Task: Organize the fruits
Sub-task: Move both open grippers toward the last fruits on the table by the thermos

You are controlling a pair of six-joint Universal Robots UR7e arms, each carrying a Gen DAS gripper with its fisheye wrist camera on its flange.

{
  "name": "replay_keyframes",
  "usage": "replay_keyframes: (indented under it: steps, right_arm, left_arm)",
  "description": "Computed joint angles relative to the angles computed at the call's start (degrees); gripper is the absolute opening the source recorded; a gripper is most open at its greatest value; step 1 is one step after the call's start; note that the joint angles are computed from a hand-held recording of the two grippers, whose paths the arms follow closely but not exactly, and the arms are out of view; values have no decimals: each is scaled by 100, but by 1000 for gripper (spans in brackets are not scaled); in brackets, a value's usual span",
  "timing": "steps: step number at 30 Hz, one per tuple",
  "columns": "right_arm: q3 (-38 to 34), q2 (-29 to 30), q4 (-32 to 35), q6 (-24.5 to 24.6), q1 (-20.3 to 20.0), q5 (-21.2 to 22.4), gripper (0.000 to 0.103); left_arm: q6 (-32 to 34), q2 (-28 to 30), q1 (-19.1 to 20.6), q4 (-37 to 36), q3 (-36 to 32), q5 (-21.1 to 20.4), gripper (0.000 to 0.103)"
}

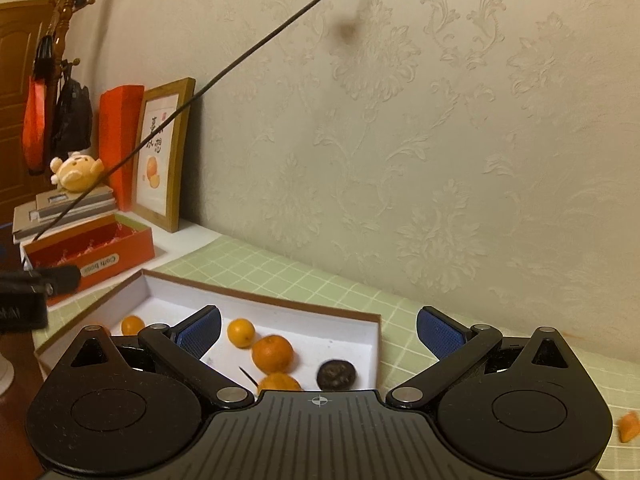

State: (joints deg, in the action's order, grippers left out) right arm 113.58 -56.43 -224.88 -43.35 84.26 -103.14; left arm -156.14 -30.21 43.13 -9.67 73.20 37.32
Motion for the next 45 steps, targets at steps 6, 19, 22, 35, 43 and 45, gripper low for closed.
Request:
replay_keyframes:
  steps: [6,19,22,35,43,45]
  right_arm:
    - [481,-383,-269,0,-70,-33,103]
    - [1278,-1034,-731,-288,-248,18,103]
    - [1434,-1180,-751,-384,-318,44,103]
    - [1960,-1833,-1193,-406,-852,119,103]
    - [2163,-2185,-1280,-193,-1370,92,103]
    - [2197,-2283,-1251,-98,-1511,180,103]
  left_arm:
    - [-483,-268,-209,-164,444,156,97]
    - [-495,-77,-508,85,496,834,97]
    - [-552,2,-564,182,428,973,97]
    - [-685,370,-765,393,216,1440,97]
    - [-805,909,-925,793,-246,1782,94]
    - [-849,1080,-974,881,-407,1802,93]
